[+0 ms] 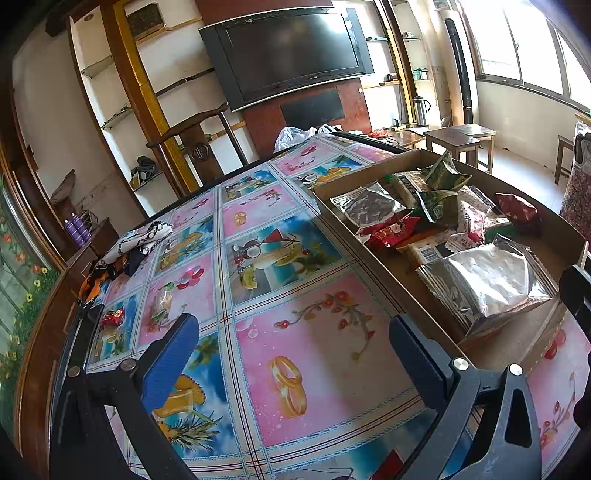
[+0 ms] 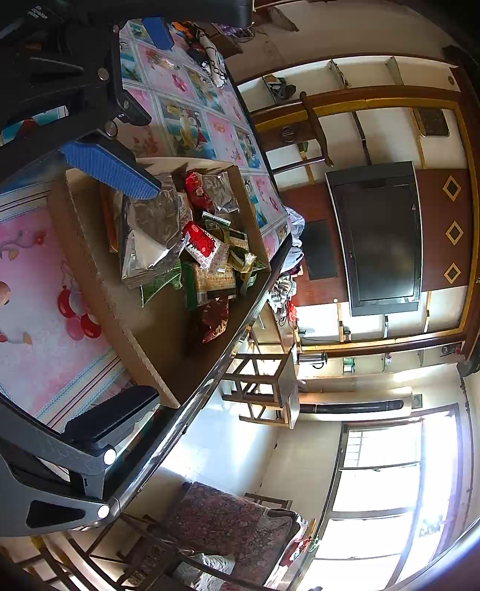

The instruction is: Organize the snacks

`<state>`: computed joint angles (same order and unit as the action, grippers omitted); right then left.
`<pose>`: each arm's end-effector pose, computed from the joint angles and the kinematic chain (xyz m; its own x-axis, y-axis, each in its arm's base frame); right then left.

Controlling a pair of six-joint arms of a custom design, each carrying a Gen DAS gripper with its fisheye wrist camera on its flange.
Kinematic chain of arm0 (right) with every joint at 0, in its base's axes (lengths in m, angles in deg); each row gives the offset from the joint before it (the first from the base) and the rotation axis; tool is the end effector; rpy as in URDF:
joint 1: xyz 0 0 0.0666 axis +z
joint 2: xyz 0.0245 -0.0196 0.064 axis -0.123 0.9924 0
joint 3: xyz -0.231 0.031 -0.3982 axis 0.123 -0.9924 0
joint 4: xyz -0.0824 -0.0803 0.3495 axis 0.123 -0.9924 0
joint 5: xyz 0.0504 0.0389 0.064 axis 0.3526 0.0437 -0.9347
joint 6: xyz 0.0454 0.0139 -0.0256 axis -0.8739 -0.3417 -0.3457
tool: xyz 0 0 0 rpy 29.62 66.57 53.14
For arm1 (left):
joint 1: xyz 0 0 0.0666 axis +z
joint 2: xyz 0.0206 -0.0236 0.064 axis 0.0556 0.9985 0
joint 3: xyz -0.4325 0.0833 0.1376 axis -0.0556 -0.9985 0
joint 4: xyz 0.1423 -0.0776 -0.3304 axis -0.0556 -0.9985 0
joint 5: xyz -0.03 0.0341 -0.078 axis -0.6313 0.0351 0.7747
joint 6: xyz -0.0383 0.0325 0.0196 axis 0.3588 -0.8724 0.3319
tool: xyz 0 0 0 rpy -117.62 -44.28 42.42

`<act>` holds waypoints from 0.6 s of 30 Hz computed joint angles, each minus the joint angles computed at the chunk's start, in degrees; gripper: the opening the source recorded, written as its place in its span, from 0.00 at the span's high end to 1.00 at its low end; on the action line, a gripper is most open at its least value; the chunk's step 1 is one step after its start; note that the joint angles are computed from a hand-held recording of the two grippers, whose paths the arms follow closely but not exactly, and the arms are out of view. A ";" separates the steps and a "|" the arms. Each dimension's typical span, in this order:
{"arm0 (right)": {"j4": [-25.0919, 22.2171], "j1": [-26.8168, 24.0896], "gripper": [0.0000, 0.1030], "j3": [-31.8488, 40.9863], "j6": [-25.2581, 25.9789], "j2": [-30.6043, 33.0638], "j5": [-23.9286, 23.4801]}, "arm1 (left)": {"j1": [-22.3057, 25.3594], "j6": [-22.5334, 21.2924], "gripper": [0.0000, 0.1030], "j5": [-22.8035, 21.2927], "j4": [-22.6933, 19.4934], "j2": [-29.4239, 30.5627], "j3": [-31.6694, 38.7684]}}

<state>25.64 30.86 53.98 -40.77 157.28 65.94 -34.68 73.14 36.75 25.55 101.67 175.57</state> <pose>0.4037 0.2781 0.5136 -0.3775 0.3588 -0.8536 0.5427 0.8327 0.1100 0.5471 -0.4094 0.5084 -0.4962 0.4659 -0.7326 0.3874 0.8740 0.2935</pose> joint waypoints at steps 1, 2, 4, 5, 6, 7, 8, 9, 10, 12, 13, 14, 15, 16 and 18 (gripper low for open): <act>0.01 0.00 0.01 0.02 0.01 0.01 -0.01 | 0.04 0.10 0.01 0.08 -0.11 0.09 0.10; -0.02 0.00 0.01 0.03 -0.01 0.01 -0.04 | 0.02 0.12 0.01 0.03 -0.12 0.10 0.12; -0.03 0.00 0.01 0.04 0.02 0.01 -0.01 | 0.01 0.13 0.01 0.01 -0.07 0.08 0.07; -0.03 0.00 0.01 0.04 0.02 0.01 -0.01 | -0.03 0.19 0.01 -0.01 -0.11 0.02 0.03; -0.03 0.00 0.01 0.04 0.02 0.01 -0.01 | 0.00 0.11 0.01 0.03 -0.05 0.07 0.04; -0.11 0.06 0.01 0.01 -0.12 0.01 0.04 | -0.01 0.10 0.01 0.02 -0.04 0.05 0.02; -0.07 0.00 0.01 0.04 -0.03 0.00 -0.02 | -0.03 0.07 0.01 -0.02 -0.04 0.04 0.01; -0.07 -0.02 0.01 0.05 -0.03 0.00 -0.04 | -0.03 0.07 0.01 -0.02 -0.04 0.04 0.01; -0.13 0.05 0.01 0.02 -0.16 0.00 -0.02 | -0.02 0.07 0.01 -0.01 0.00 0.03 0.01; -0.07 -0.02 0.01 0.06 -0.02 0.00 -0.02 | -0.03 0.07 0.01 -0.04 0.01 0.04 0.00; -0.04 -0.03 0.01 0.06 0.04 0.00 -0.02 | -0.04 0.10 0.01 -0.06 0.02 0.01 -0.02; -0.04 -0.03 0.01 0.06 0.04 0.00 -0.02 | -0.01 0.07 0.01 0.02 0.02 0.06 0.01; -0.11 -0.05 0.01 0.10 0.05 0.02 -0.03 | -0.02 0.08 0.01 -0.07 -0.03 0.08 0.04; -0.27 0.02 0.01 0.15 0.02 0.08 0.02 | -0.02 0.08 0.01 -0.08 -0.06 0.08 0.05; -0.17 0.03 0.01 0.07 0.23 0.03 0.13 | -0.04 0.19 0.01 -0.16 -0.11 0.02 0.07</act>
